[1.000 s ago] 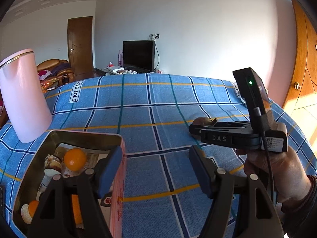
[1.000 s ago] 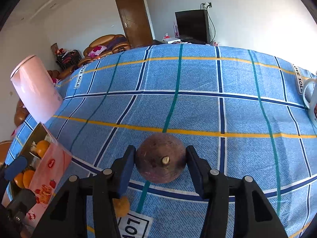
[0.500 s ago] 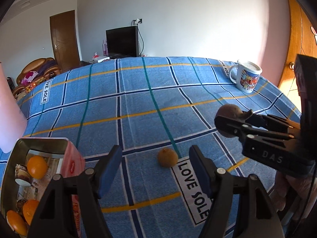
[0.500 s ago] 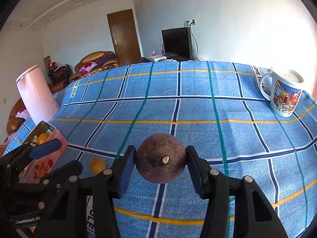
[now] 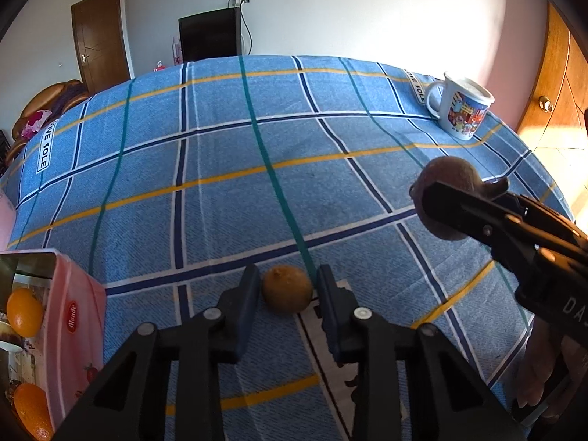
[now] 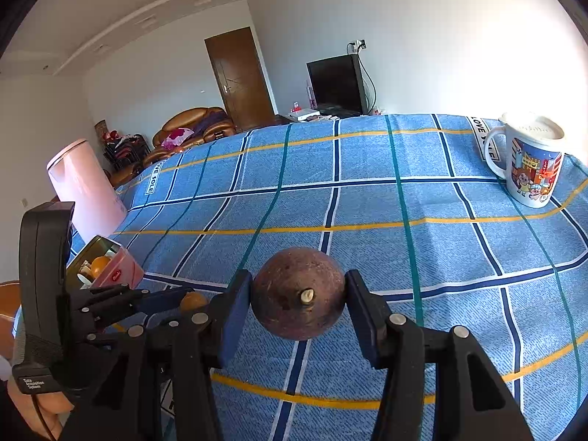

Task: Organize fruits
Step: 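Grasp the small brown kiwi-like fruit with the left gripper while the right gripper grasps the purple fruit, then carry the kiwi-like fruit and the purple fruit toward the tin box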

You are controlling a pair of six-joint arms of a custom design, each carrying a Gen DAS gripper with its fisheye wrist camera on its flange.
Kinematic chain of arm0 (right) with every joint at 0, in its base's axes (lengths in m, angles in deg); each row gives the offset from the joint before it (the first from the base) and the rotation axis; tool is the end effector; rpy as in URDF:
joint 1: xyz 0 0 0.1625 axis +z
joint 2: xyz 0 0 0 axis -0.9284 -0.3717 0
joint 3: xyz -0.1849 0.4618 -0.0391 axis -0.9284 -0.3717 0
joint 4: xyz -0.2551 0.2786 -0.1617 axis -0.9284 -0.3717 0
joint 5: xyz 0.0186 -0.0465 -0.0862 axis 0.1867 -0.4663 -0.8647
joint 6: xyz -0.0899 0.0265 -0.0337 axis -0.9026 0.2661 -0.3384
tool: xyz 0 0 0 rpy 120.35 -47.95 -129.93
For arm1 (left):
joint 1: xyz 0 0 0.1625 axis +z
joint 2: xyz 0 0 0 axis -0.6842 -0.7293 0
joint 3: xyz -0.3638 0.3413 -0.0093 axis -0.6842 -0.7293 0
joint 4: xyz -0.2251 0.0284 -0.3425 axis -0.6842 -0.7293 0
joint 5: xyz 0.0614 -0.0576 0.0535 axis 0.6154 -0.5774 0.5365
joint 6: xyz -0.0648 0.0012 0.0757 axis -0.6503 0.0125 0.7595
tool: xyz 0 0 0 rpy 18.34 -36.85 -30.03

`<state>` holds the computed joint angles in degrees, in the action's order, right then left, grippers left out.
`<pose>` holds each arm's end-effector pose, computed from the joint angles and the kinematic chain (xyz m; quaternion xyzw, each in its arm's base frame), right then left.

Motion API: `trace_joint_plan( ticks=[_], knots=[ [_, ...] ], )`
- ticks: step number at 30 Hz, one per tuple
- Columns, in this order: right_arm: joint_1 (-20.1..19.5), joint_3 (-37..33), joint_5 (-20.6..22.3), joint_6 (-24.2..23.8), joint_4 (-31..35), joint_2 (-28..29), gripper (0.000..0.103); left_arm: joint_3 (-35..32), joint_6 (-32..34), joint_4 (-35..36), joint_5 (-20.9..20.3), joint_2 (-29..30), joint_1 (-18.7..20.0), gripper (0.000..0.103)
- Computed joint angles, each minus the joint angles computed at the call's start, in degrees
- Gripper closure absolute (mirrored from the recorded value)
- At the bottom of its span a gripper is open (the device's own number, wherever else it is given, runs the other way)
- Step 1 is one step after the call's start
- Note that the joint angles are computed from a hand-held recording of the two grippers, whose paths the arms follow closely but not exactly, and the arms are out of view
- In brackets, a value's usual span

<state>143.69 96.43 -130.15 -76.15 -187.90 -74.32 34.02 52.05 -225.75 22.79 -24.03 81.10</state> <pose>-0.0123 -0.5954 0.3497 0.2672 -0.8820 0.3418 0.1838 -0.4118 -0.5847 -0.0720 0.1916 0.8906 -0.2805 0.3024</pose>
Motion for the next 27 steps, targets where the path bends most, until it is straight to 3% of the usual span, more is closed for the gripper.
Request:
trace_joint_plan(
  ticks=[10,27],
  knots=[
    [-1.3,1.71,5.24,-1.84,-1.67,-1.23,0.05,2.98,6.39,-12.78,2.68,0.41,-1.66,0.075],
    [-2.16,4.27,9.82,-4.71,-6.53,-2.01,0.05,6.25,12.61,-28.89,7.6,1.53,-3.74,0.075]
  ],
)
